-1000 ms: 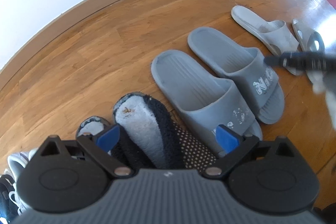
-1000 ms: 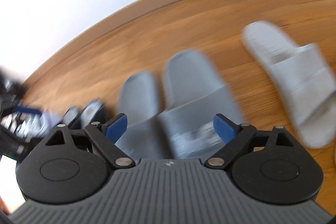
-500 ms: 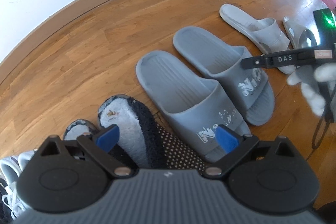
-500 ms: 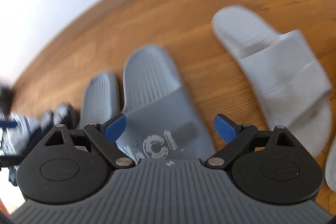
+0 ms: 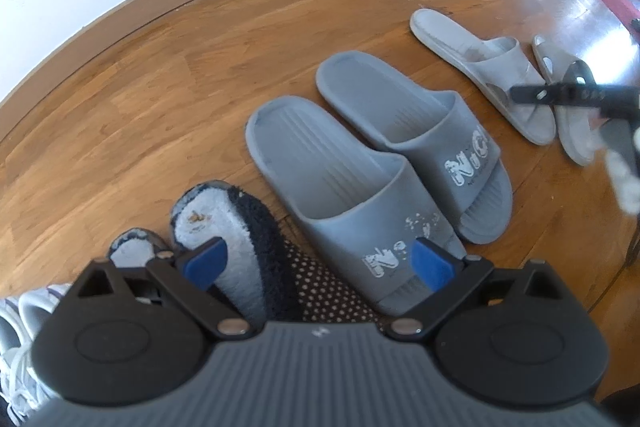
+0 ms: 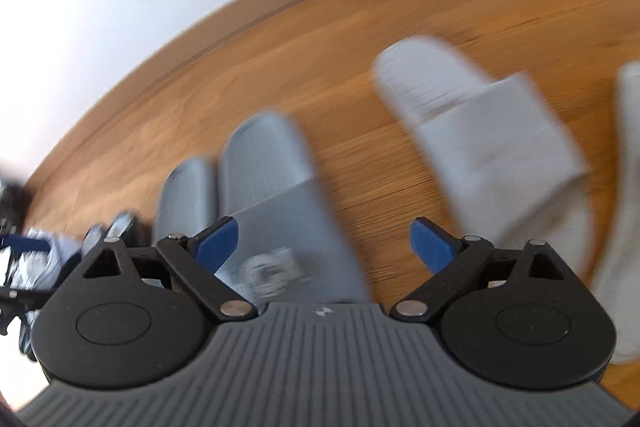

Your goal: Organize scattered shoes

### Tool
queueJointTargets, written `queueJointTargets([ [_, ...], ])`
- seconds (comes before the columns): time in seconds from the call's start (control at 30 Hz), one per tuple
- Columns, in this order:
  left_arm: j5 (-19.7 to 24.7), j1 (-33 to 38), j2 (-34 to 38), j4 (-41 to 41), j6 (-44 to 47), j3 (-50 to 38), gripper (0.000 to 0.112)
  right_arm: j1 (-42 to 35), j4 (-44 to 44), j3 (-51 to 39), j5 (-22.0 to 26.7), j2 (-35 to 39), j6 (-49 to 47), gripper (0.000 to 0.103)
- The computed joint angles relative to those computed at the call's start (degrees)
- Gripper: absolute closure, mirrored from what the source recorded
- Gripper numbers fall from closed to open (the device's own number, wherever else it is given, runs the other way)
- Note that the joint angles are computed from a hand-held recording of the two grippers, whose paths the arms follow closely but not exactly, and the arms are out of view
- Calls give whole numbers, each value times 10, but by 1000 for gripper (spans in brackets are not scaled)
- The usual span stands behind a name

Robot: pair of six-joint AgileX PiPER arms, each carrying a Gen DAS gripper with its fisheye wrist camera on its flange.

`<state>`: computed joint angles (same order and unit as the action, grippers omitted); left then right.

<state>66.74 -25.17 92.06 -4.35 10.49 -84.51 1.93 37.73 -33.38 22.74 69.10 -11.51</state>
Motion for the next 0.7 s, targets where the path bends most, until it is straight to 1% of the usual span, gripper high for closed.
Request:
queueJointTargets([
  [0.1,-5,-9,4,-5,1,1,13,-46,-129,31,-18,-47,124,9],
  [0.17,-10,-18,7,-8,1,1,13,-60,-242,44,-29,-69,238,9],
  [0.2,-12,-23,9,-10,1,1,13,-82,-300,53,-36,-84,295,9],
  [0.27,-15,-27,6,-15,5,8,13,-104,-414,57,-36,-93,409,9],
  [0.3,-17,-31,7,-16,6,10,13,-123,-456,54,-36,-88,442,9],
  [0.33,-19,-36,6,-18,8,12,13,-137,-474,52,-40,-83,453,9],
  [0.47,-34,-57,7,-26,-1,17,13,-225,-502,47,-82,-56,420,9],
  [0.5,-38,-63,9,-29,-6,17,13,-247,-527,47,-94,-49,435,9],
  [0.53,-48,-74,16,-40,-11,10,13,-266,-568,48,-101,-43,473,9],
  [0.6,-69,-94,33,-64,-19,-4,13,-292,-668,58,-104,-42,581,9],
  [0.63,-80,-104,42,-75,-23,-11,13,-304,-691,60,-104,-42,609,9],
  [0.67,-92,-114,51,-87,-26,-19,13,-331,-692,68,-107,-45,620,9],
  [0.7,-123,-129,62,-102,-29,-23,13,-364,-669,80,-111,-51,611,9],
])
